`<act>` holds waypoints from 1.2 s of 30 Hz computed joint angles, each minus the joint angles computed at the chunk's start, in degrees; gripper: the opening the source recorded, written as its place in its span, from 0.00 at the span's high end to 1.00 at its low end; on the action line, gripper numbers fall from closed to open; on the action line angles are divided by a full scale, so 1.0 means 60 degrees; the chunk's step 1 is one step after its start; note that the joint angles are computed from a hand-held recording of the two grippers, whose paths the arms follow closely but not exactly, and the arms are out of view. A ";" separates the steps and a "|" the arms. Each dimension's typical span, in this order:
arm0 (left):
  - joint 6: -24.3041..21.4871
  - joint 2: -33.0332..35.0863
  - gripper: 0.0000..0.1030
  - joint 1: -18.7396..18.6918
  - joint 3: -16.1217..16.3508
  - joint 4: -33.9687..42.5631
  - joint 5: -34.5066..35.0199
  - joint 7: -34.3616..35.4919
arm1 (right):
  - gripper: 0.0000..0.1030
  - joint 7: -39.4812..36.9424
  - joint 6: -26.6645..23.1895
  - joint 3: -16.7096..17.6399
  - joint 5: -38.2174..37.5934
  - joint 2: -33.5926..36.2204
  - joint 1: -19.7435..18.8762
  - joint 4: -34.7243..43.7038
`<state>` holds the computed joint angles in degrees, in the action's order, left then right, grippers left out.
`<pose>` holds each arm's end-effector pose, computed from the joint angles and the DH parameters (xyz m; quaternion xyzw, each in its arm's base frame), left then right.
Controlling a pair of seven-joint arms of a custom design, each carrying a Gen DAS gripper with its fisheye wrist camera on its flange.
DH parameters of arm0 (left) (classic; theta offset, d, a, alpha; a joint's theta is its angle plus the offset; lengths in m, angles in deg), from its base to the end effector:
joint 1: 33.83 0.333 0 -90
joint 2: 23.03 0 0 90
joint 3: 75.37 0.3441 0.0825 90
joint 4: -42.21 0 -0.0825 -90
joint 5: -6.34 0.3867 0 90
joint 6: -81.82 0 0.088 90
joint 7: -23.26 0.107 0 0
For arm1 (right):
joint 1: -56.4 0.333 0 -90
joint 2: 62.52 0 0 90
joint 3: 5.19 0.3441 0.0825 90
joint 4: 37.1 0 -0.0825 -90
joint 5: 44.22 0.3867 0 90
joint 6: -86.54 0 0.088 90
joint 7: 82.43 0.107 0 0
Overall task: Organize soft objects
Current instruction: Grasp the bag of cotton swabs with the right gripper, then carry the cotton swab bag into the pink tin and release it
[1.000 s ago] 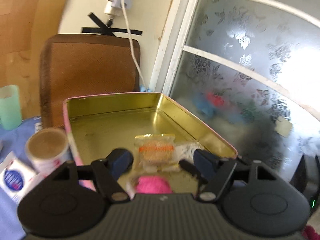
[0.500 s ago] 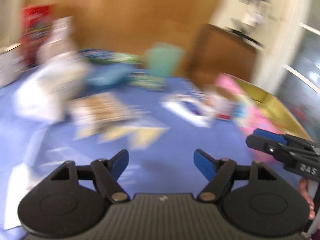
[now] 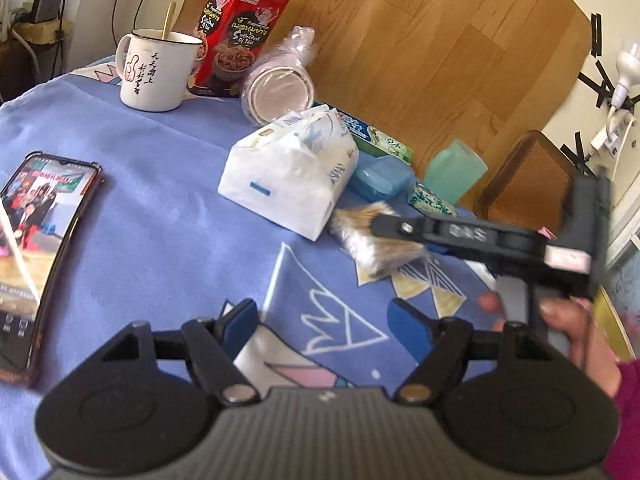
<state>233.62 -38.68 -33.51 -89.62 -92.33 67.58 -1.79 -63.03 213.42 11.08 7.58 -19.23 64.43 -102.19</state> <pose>0.4701 -0.1488 0.5118 -0.8474 0.2872 -0.3419 0.2872 0.7578 0.2816 0.4411 -0.8458 0.2079 0.0335 0.4902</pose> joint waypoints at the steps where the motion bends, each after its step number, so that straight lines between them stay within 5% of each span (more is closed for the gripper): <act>1: 0.0066 0.0067 0.28 0.0037 0.0040 0.0040 0.0037 -0.0006 | 0.51 0.0004 -0.0162 0.0056 0.0100 -0.0079 -0.0119 -0.0123; 2: 0.0177 0.0163 0.28 0.0079 0.0100 0.0085 0.0070 -0.0003 | 0.60 -0.0094 -0.0414 0.0145 0.0291 -0.0210 -0.0327 -0.0331; 6: 0.0773 0.0642 0.28 0.0201 0.0211 0.0468 0.0546 -0.0216 | 0.72 -0.1190 -0.0790 0.0184 0.1223 -0.1164 -0.0972 -0.1764; 13: 0.2130 0.1617 0.28 -0.0148 0.0390 0.1262 0.0840 0.0339 | 0.77 -0.1780 -0.1931 -0.0741 0.2121 -0.2361 -0.1678 -0.3639; 16: 0.2566 0.2124 0.28 -0.0380 0.0495 0.1729 0.0566 0.1057 | 0.66 -0.2042 -0.2001 -0.1101 0.2568 -0.2717 -0.1946 -0.4309; 18: 0.2636 0.2444 0.28 -0.0549 0.0565 0.2051 0.0359 0.1536 | 0.32 -0.3003 -0.1187 -0.1258 0.3173 -0.3221 -0.1952 -0.5166; 20: 0.2681 0.2774 0.28 -0.0737 0.0641 0.2394 -0.0155 0.2253 | 0.22 -0.4429 -0.0285 -0.1324 0.4154 -0.3679 -0.1928 -0.5978; 24: 0.2137 0.3240 0.28 -0.1116 0.0806 0.2950 -0.1065 0.3563 | 0.22 -0.6659 0.0345 -0.1523 0.4952 -0.4044 -0.1578 -0.6660; 27: 0.1995 0.3343 0.30 -0.1208 0.0968 0.3016 -0.1634 0.4053 | 0.22 -0.7077 0.0466 -0.1579 0.4967 -0.3914 -0.1276 -0.6539; 29: 0.1971 0.3336 0.41 -0.1297 0.1063 0.2975 -0.1634 0.4044 | 0.22 -0.6901 0.0544 -0.1599 0.4700 -0.3703 -0.1109 -0.6257; 31: 0.2309 0.3343 0.57 -0.1255 0.1001 0.2862 -0.2396 0.4866 | 0.25 -0.6546 0.0721 -0.1565 0.4316 -0.3534 -0.0921 -0.6016; 34: 0.2209 0.3334 0.57 -0.1479 0.0983 0.2944 -0.2529 0.4932 | 0.56 -0.6913 0.0903 -0.1417 0.4614 -0.3476 -0.1004 -0.5985; 36: 0.2111 0.3321 0.59 -0.1604 0.0951 0.3118 -0.2417 0.5020 | 0.57 -0.6798 0.0593 -0.1458 0.4578 -0.3571 -0.1157 -0.6067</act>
<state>246.28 -18.76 -43.14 -83.91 -73.62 53.08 28.33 -103.82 216.97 2.33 35.05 -40.66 57.49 -138.59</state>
